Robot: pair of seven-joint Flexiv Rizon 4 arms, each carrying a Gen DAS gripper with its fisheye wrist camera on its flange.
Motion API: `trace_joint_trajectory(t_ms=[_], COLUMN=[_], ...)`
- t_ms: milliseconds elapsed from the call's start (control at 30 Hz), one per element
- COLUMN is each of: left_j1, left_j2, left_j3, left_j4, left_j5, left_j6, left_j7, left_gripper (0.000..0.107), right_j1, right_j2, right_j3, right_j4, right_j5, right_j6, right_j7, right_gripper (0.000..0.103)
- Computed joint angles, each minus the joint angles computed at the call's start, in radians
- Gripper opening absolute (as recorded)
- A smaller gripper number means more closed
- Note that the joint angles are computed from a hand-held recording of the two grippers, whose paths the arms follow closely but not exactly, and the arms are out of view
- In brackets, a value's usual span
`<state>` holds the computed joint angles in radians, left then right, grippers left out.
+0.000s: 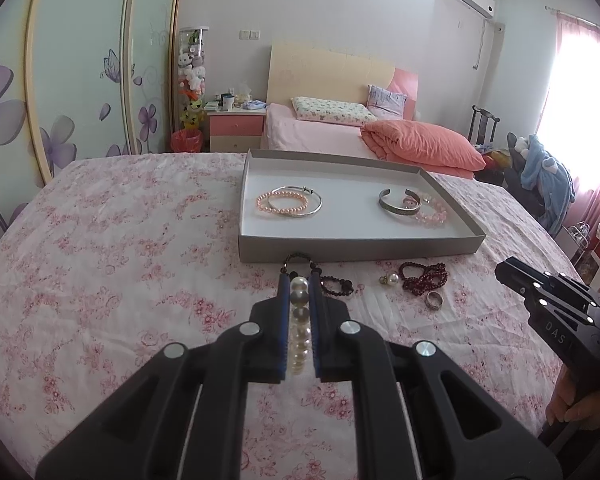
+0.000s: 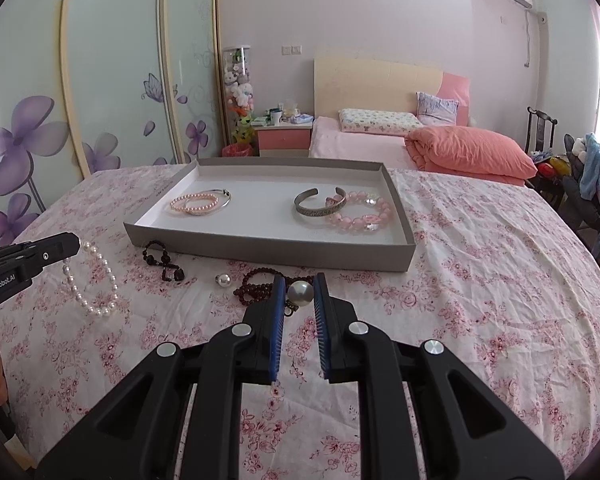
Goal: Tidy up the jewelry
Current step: 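Carry the white pearl bracelet and loose pearl over the gray tray with both tools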
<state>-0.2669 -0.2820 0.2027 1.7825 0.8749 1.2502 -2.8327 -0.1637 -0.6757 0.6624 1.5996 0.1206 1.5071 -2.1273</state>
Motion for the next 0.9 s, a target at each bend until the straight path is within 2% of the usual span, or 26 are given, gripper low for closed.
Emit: trace_joint_trajectory(t_ms=[167, 500, 700, 900], left_j1=[-0.032, -0.054, -0.062, -0.058], left_j2=[0.003, -0.008, -0.021, -0.037], left_j3=[0.009, -0.032, -0.050, -0.057], left_j4=[-0.032, -0.107, -0.156, -0.191], left_j5=[0.074, 0.185, 0.221, 0.228], left_j6=[-0.046, -0.157, -0.225, -0.244], left_j7=[-0.058, -0.110, -0.121, -0.110], left_gripper=[0.010, 0.010, 0.010, 0.010], right_j1=[-0.020, -0.069, -0.074, -0.069], right_j2=[-0.011, -0.046, -0.063, -0.080], right_j3=[0.035, 0.111, 0.120, 0.110], right_j4=[0.011, 0.030, 0.026, 0.010], right_j5=[-0.009, -0.129, -0.205, -0.285], right_j6=[0.075, 0.196, 0.245, 0.267], right_j7=[-0.011, 0.046, 0.103, 0.167], right_gripper=[0.016, 0.016, 0.016, 0.016])
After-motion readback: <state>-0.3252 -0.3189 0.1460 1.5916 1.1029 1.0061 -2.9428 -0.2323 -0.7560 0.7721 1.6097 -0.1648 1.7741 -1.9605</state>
